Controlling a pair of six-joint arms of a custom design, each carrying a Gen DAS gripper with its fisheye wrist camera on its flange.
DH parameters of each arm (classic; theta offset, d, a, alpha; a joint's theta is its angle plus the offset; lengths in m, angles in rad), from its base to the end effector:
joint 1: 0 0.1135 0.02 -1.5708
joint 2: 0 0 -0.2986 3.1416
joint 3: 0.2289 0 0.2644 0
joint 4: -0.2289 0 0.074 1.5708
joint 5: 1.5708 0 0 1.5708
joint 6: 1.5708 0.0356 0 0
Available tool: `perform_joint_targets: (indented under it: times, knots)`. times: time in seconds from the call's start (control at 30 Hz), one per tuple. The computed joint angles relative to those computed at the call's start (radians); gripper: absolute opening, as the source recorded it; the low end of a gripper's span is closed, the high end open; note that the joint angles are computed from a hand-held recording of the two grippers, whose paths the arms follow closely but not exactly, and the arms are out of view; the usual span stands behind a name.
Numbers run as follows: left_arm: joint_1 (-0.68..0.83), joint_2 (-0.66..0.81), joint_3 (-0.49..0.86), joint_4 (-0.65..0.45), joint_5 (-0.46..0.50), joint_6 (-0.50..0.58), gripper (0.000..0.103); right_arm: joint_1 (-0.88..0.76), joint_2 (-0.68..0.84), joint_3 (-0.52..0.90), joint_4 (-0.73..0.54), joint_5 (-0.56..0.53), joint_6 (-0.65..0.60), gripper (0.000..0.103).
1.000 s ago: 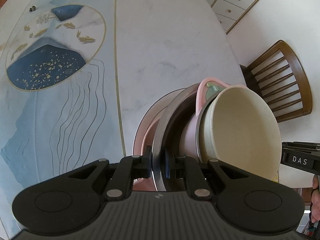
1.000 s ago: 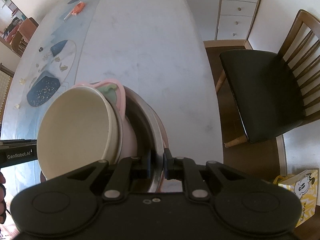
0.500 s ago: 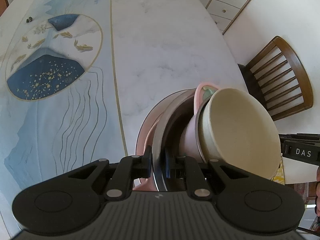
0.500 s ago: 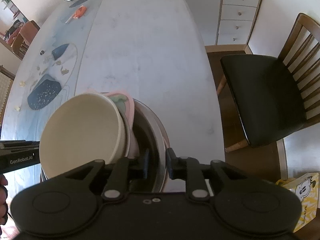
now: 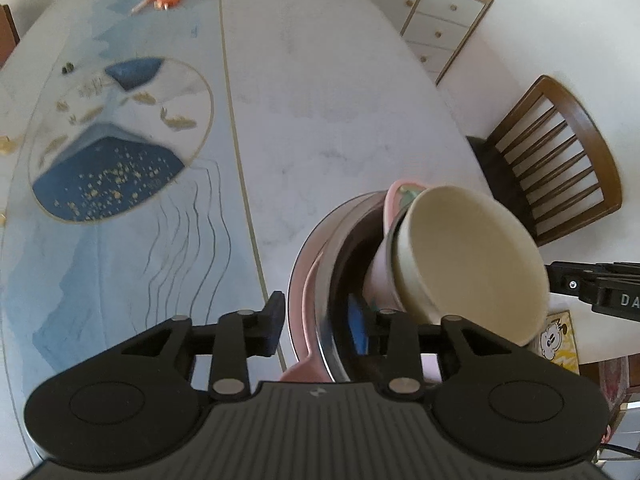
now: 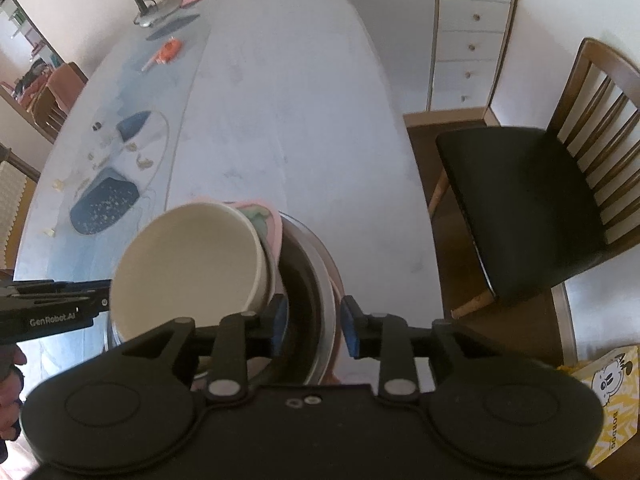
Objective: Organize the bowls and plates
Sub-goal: 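Open both tools to release the steel basin and pull back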
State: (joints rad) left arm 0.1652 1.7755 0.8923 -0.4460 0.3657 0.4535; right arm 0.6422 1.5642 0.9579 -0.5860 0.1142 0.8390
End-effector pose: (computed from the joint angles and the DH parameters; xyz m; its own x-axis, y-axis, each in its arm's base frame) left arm 0.3139 0.0394 0.1408 -0.8912 0.2662 -0.3672 0.3574 0.9106 -0.2073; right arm 0.2461 0.1790 0.2130 -0.9148 0.2388 -0.3257 0.1785 0.9625 0.2042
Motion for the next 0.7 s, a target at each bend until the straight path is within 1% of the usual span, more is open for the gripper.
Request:
perform_joint_targets:
  times: [0.13,0.17,0.2,0.37,0.5,0.57,0.7]
  knots:
    - [0.030,-0.076,-0.040,0.021,0.028,0.036,0.052,0.050,-0.062,-0.001,-0.016,0.059,0.026,0.037]
    - [0.041,-0.100,-0.052,0.025,0.041,0.049,0.053,0.069,-0.078,0.000,-0.023,0.082,0.028,0.039]
    - [0.053,-0.123,-0.062,0.024,0.056,0.063,0.053,0.089,-0.095,-0.001,-0.024,0.106,0.025,0.040]
    - [0.115,-0.233,-0.100,-0.009,0.115,0.135,0.054,0.213,-0.140,0.022,-0.069,0.267,0.039,0.052]
    - [0.175,-0.303,-0.124,-0.055,0.163,0.201,0.055,0.307,-0.159,0.038,-0.097,0.366,0.070,0.059]
    - [0.210,-0.335,-0.137,-0.079,0.186,0.243,0.055,0.347,-0.159,0.046,-0.104,0.408,0.086,0.064]
    - [0.287,-0.406,-0.165,-0.129,0.236,0.328,0.055,0.424,-0.156,0.054,-0.112,0.459,0.142,0.067]
